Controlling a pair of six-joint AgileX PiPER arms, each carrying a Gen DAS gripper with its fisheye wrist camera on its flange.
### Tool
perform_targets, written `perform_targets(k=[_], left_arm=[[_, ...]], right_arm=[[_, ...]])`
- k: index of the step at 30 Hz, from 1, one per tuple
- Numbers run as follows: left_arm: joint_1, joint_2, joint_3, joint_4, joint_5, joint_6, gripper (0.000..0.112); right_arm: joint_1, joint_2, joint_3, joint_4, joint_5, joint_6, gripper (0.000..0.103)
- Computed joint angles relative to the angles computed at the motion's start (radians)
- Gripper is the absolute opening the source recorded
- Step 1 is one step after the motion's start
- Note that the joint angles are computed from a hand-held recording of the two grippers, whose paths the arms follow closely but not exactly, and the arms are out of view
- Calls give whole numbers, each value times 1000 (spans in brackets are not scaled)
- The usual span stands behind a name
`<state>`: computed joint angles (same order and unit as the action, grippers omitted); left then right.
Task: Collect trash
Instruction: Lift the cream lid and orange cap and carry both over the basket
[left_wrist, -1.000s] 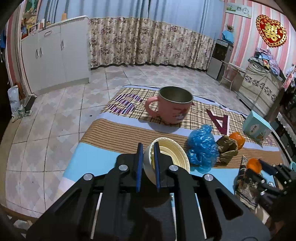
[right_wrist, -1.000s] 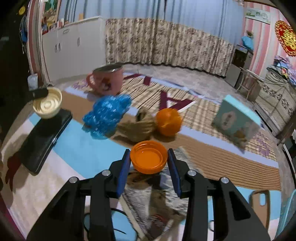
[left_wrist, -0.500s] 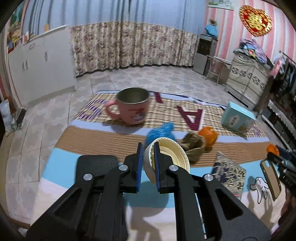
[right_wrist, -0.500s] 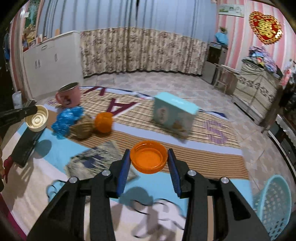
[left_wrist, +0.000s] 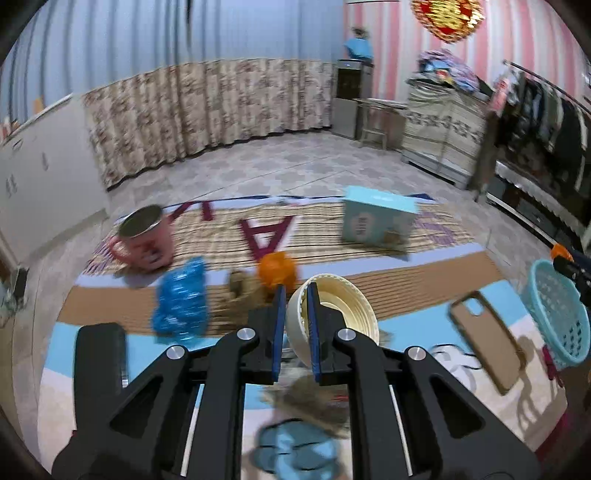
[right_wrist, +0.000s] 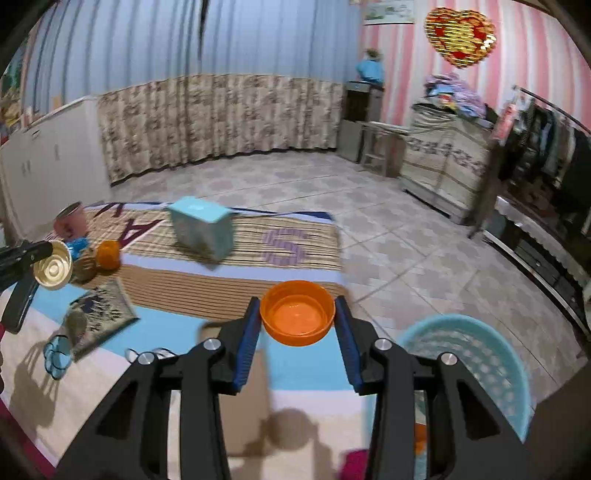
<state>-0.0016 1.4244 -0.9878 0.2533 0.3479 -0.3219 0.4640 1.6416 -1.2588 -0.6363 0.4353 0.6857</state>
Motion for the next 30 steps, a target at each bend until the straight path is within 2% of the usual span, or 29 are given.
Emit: perform_targets(k=[3, 6, 10, 20, 24, 30], left_arm=[[-97, 13, -29, 102, 34, -134, 10], [-172, 41, -79, 87, 63, -159, 10], [-304, 85, -148, 196, 100, -292, 10], [-534, 263, -338, 277, 157, -463, 10], [-606, 345, -417, 276, 161, -489, 10], [-696, 481, -565, 215, 168, -452, 10]], right_arm=[[-78, -66, 67, 42, -12, -58, 40], [-146, -106, 106, 103, -25, -135, 40], [-248, -158, 172, 185, -54, -235, 40], [-445, -212, 267, 422, -130, -493, 40], [-486, -212, 281, 477, -142, -553, 40], [-561, -207, 298, 667, -163, -745, 40]])
